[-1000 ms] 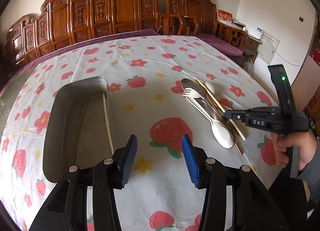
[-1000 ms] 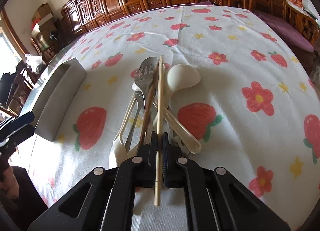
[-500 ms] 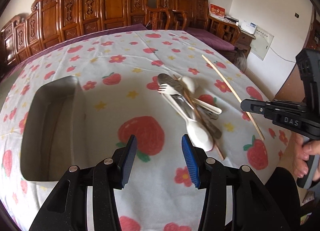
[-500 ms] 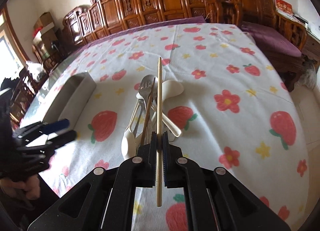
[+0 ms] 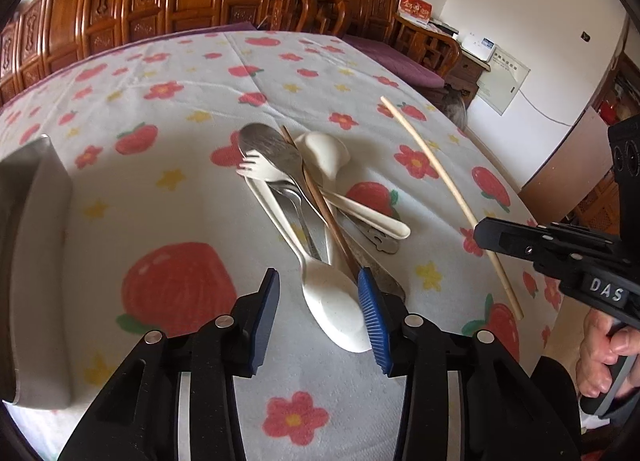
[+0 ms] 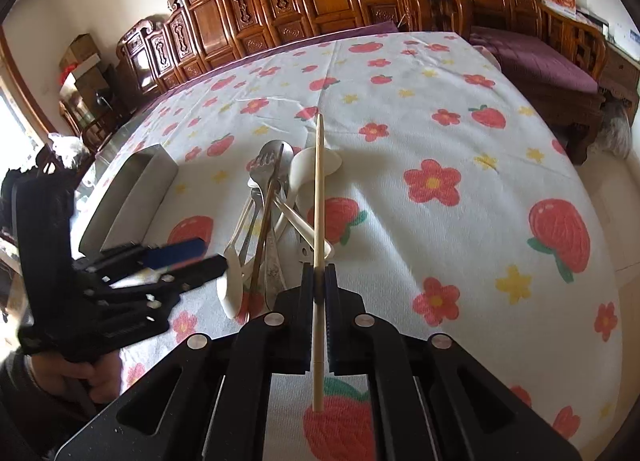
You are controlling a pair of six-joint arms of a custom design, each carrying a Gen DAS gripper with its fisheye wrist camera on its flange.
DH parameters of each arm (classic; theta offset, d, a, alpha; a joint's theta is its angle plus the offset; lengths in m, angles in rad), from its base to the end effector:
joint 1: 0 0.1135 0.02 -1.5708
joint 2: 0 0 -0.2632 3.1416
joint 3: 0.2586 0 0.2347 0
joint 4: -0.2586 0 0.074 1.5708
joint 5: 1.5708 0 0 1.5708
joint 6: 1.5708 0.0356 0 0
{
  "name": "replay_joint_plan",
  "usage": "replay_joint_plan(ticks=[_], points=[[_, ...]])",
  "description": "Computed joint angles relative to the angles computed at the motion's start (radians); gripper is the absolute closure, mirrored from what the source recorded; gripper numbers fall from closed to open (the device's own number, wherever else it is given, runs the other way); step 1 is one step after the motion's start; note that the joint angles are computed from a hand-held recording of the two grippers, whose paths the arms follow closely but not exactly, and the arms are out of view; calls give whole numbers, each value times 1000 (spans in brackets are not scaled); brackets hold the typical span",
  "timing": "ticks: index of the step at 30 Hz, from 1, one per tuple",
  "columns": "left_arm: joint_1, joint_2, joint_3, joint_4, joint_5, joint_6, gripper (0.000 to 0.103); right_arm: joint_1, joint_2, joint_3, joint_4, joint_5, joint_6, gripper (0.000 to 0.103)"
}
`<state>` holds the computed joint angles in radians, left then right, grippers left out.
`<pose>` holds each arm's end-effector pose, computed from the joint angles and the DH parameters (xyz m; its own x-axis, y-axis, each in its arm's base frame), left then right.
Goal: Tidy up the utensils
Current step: 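Grasp the white plastic spoon with the left tool while the right tool holds its chopstick, then carry the white spoon into the metal tray and open the left tool while the right tool holds its chopstick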
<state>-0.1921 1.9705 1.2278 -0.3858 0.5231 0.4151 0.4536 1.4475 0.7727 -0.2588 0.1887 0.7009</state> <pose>0.3647 -0.0891 0.1520 -0.6605 0.4844 -0.5738 0.7012 0.6712 -0.2405 0.2430 0.1111 0.1922 -0.7651 0.3318 -0.5519 0.2137 0.9393 0.2685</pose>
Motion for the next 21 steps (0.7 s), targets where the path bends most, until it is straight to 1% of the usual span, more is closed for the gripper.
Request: replay_joint_plan(ticks=[3, 8, 10, 11, 13, 15, 18, 21], points=[[-10, 36, 15, -11, 13, -18, 72, -5, 3, -8, 11, -10, 4, 97], [-27, 38, 6, 0, 0, -28, 73, -4, 12, -4, 16, -16, 4, 97], [-28, 38, 11, -17, 2, -27, 76, 0, 13, -1, 15, -14, 3, 97], [-26, 29, 6, -17, 2, -28, 77, 3, 14, 0, 14, -12, 4, 97], [-18, 4, -6, -23, 6, -22, 85, 6, 17, 6, 11, -11, 1, 97], [-12, -20, -16, -38, 6, -11, 87, 14, 19, 11, 8, -6, 3, 97], [-3, -61, -39, -55, -8, 18, 94, 22, 23, 23, 0, -1, -1, 97], [7, -85, -53, -71, -26, 34, 96, 42, 24, 39, -14, 13, -1, 97]])
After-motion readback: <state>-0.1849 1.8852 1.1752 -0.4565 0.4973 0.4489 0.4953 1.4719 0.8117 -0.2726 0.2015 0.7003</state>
